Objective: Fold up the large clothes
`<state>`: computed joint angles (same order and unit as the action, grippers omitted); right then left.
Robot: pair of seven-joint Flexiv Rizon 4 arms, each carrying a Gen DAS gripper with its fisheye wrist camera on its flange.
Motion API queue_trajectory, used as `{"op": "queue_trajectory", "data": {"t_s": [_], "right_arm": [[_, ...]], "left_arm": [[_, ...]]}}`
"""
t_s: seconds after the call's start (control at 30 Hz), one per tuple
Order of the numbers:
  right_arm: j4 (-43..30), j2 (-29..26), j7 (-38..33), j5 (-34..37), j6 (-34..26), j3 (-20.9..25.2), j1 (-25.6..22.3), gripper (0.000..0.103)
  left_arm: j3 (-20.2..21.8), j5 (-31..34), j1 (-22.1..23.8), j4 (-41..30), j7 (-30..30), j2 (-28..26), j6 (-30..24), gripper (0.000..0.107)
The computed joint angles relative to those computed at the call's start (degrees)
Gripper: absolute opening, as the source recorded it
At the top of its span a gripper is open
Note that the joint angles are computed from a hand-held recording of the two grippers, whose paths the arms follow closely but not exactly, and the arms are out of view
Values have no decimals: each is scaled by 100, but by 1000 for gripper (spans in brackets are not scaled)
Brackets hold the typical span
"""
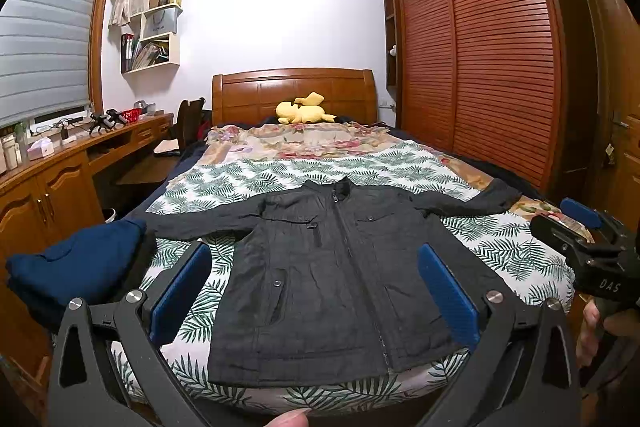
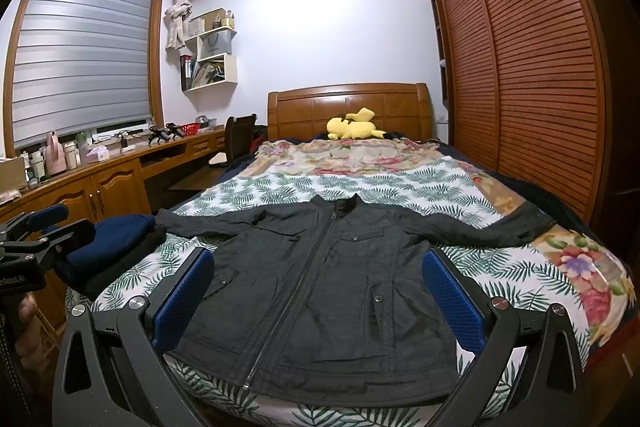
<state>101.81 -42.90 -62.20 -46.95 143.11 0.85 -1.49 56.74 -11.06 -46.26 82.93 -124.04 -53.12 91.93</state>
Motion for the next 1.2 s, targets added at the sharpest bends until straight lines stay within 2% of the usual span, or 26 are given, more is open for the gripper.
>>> {"op": "queue_trajectory", "data": {"t_s": [1.2], "right_arm": [[10,0,-140,153,-16,25,54,103]], "left_arm": [[57,-82,-55,28,-2,-70,63,103]]}}
